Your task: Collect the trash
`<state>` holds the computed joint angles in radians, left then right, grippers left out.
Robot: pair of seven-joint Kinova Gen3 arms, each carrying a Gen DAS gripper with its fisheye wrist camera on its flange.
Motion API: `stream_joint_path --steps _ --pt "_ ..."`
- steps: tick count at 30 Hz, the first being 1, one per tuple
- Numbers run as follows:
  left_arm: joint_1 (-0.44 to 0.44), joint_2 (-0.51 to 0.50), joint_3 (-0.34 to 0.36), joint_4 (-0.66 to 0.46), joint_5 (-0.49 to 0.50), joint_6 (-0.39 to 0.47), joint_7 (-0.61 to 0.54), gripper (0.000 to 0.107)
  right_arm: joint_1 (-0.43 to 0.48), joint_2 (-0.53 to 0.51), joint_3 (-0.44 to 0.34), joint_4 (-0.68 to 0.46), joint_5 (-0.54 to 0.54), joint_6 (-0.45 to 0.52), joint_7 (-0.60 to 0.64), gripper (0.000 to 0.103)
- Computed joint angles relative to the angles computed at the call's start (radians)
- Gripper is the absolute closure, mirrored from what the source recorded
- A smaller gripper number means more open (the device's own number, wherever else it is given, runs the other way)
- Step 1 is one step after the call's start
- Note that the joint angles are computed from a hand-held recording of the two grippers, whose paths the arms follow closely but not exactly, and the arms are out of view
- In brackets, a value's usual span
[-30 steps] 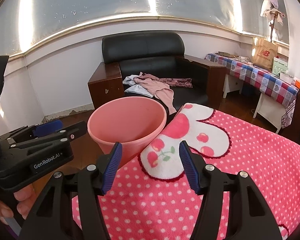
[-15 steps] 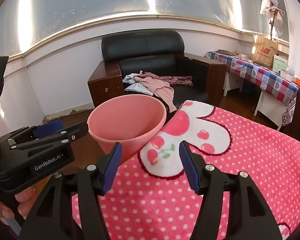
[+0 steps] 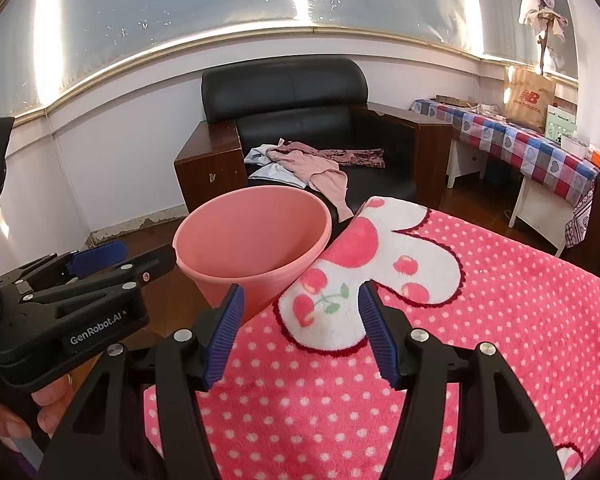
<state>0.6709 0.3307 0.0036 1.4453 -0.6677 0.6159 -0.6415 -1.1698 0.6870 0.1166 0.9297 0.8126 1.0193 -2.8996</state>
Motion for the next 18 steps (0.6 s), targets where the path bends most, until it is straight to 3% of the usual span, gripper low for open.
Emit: stream_joint_path --steps 18 --pt "-0.013 0.011 -0.001 -0.009 0.017 -0.006 -0.026 0.049 0.001 0.004 -0.001 -0.004 -0.004 0.002 0.002 0.043"
